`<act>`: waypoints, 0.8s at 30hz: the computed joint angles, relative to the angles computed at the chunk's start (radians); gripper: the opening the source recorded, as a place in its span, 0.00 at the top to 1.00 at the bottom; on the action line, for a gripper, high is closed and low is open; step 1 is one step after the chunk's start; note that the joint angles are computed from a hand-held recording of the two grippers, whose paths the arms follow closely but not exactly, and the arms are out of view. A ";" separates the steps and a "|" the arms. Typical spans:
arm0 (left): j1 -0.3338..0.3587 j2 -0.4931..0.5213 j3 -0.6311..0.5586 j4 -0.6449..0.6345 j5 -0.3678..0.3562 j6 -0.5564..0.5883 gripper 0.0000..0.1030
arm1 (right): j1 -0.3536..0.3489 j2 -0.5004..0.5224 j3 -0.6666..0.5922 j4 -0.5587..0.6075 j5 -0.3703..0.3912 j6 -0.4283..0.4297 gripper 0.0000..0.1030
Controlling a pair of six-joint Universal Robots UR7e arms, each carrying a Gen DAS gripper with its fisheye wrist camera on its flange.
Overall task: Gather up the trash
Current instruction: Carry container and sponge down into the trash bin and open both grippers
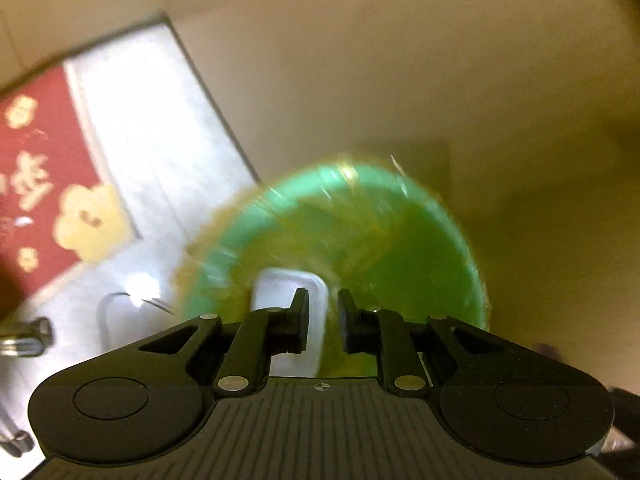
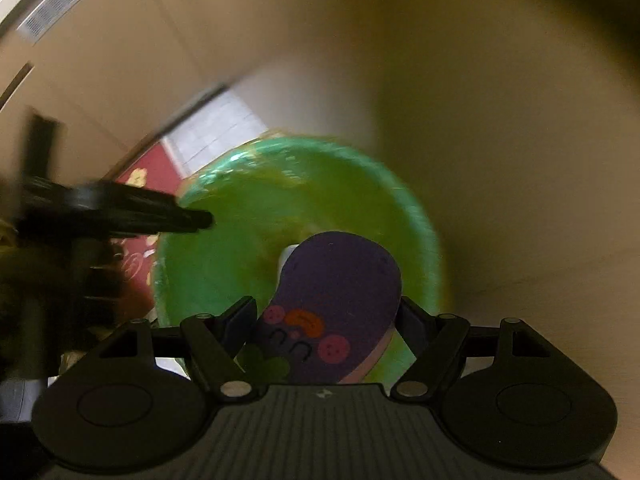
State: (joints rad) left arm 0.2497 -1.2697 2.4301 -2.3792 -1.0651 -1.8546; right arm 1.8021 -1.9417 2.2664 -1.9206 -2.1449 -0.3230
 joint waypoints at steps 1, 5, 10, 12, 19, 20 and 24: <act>-0.029 -0.049 -0.013 0.101 0.015 -0.060 0.83 | -0.012 0.007 0.023 -0.044 0.025 -0.026 0.26; -0.114 -0.170 -0.083 0.406 0.072 -0.214 0.83 | -0.065 0.067 0.057 -0.115 0.085 -0.086 0.24; -0.173 -0.228 -0.193 0.719 0.115 -0.316 0.83 | -0.062 0.104 0.017 -0.048 0.113 0.000 0.23; -0.180 -0.230 -0.218 0.761 0.118 -0.338 0.83 | -0.052 0.095 -0.012 -0.020 0.131 0.010 0.19; -0.179 -0.141 -0.355 0.789 0.121 -0.276 0.83 | -0.071 0.050 -0.105 0.079 0.199 0.048 0.18; -0.182 -0.121 -0.381 0.786 0.125 -0.259 0.83 | -0.064 0.029 -0.116 0.090 0.196 0.051 0.18; -0.177 -0.024 -0.526 0.752 0.135 -0.106 0.83 | -0.025 -0.042 -0.175 0.117 0.178 0.048 0.18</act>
